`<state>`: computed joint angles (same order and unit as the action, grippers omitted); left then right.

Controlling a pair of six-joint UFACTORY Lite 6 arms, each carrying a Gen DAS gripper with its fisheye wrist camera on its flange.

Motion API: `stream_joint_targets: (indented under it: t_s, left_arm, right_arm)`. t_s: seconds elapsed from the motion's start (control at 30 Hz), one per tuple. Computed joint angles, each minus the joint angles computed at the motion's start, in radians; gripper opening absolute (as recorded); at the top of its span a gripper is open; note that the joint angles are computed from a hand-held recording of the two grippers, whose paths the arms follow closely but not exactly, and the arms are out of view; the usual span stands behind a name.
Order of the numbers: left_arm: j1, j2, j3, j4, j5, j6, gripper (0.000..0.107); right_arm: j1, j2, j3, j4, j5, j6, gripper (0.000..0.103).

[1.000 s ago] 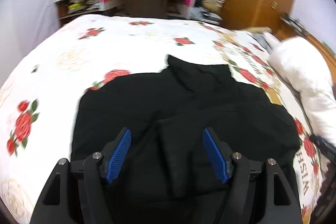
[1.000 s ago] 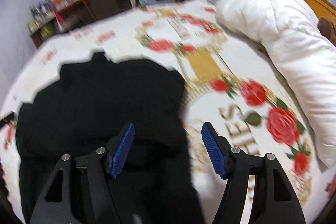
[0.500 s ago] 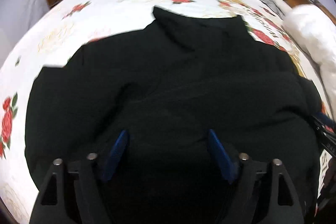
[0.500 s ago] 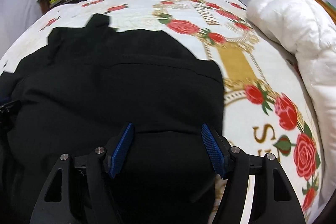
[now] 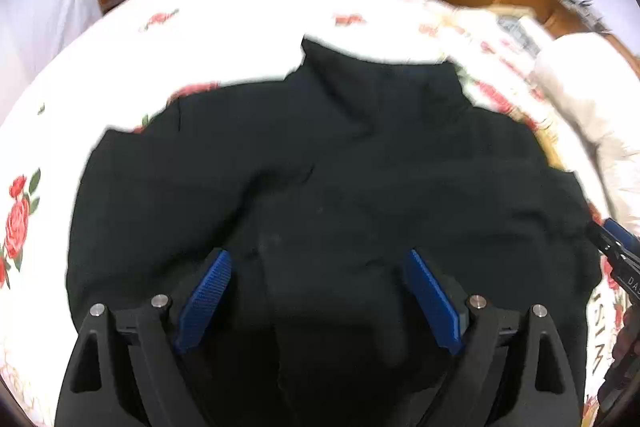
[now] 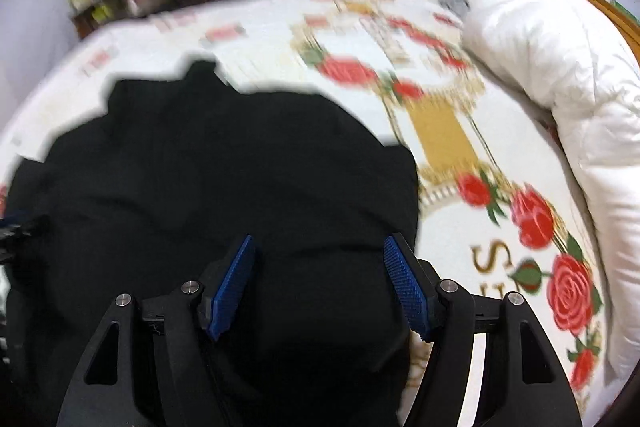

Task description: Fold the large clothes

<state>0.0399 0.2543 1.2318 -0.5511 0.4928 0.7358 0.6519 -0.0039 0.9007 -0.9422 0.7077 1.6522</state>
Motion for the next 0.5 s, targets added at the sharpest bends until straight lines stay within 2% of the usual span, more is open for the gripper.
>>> stream_joint_targets:
  t_s: [0.03,0.1,0.17,0.2,0.27,0.3,0.4,0.5]
  left_arm:
    - [-0.004,-0.020,-0.009,-0.001,-0.004,0.011,0.091]
    - [-0.038,-0.018,-0.008,0.122,-0.022,-0.071,0.091]
    - [-0.065,0.029,0.004,0.234,-0.038,-0.154,0.091]
    - [-0.062,0.058,0.012,0.236,-0.039,-0.154,0.091]
    - [-0.021,0.096,0.026,0.124,0.004,-0.073,0.091]
    - [-0.005,0.103,0.032,0.078,0.018,-0.041,0.091]
    - [0.041,0.056,0.000,0.002,0.053,0.054,0.091]
    - [0.105,-0.064,-0.074,-0.082,0.095,0.177,0.090]
  right_arm:
    - [0.016,0.002,0.017,-0.016,-0.008,0.004,0.067]
    - [0.031,0.033,0.053,-0.024,-0.091,-0.010,0.067]
    - [0.032,0.143,0.123,0.022,-0.143,-0.073,0.067]
    - [0.026,0.232,0.179,0.093,-0.138,-0.152,0.067]
    - [0.024,0.350,0.232,0.137,-0.135,-0.185,0.067]
    - [0.031,0.349,0.220,0.095,-0.137,-0.138,0.068]
    - [0.044,0.284,0.178,0.064,-0.134,-0.081,0.068]
    - [0.107,0.184,0.136,0.026,-0.054,-0.023,0.068]
